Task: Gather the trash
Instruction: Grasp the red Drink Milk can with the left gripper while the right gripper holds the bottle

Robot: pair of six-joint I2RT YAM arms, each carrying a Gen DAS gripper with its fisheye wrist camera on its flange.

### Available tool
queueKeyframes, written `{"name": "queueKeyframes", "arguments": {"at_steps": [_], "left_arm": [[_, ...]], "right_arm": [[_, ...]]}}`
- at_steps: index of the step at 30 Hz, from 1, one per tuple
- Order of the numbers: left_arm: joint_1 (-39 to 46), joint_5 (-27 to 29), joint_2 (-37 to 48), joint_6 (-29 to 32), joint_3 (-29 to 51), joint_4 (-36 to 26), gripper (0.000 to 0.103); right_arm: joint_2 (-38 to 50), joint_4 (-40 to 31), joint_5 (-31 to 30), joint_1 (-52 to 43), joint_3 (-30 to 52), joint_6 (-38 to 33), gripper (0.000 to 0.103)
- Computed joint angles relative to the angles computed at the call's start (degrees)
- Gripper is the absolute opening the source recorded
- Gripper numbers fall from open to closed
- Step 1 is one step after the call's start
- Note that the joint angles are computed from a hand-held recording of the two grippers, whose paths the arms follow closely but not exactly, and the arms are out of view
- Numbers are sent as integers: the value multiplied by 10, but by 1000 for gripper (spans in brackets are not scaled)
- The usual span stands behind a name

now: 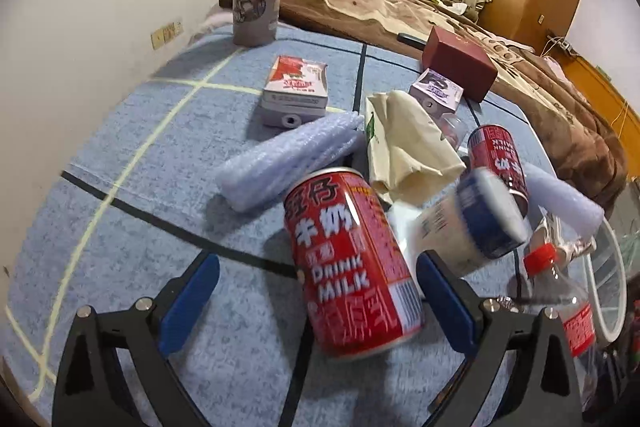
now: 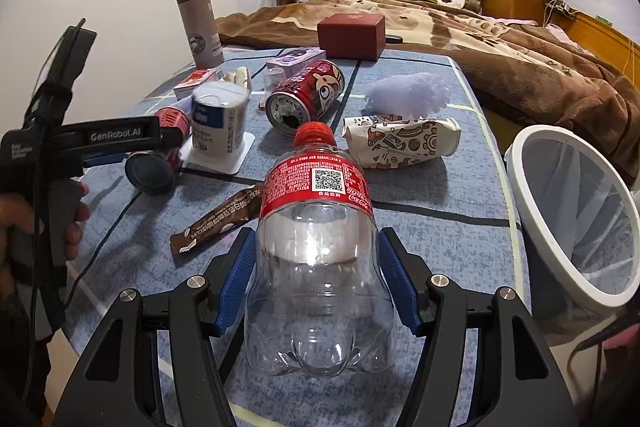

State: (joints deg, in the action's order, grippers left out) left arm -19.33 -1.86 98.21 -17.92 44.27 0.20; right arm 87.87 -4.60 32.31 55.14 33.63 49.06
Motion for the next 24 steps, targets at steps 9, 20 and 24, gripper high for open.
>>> {"name": "queueKeyframes", "arguments": {"at_steps": [9,20,24], "left_arm": [[17,37,35,0,28,-8,74],[15,46,15,16,-1,19,57],[12,43,-12,24,-28,25,57]], "right_arm": [[1,-3,0,-1,3,-1,63],[3,5,-4,-6,3,-3,63],[0,17,-3,-5,-3,-7,63]]}}
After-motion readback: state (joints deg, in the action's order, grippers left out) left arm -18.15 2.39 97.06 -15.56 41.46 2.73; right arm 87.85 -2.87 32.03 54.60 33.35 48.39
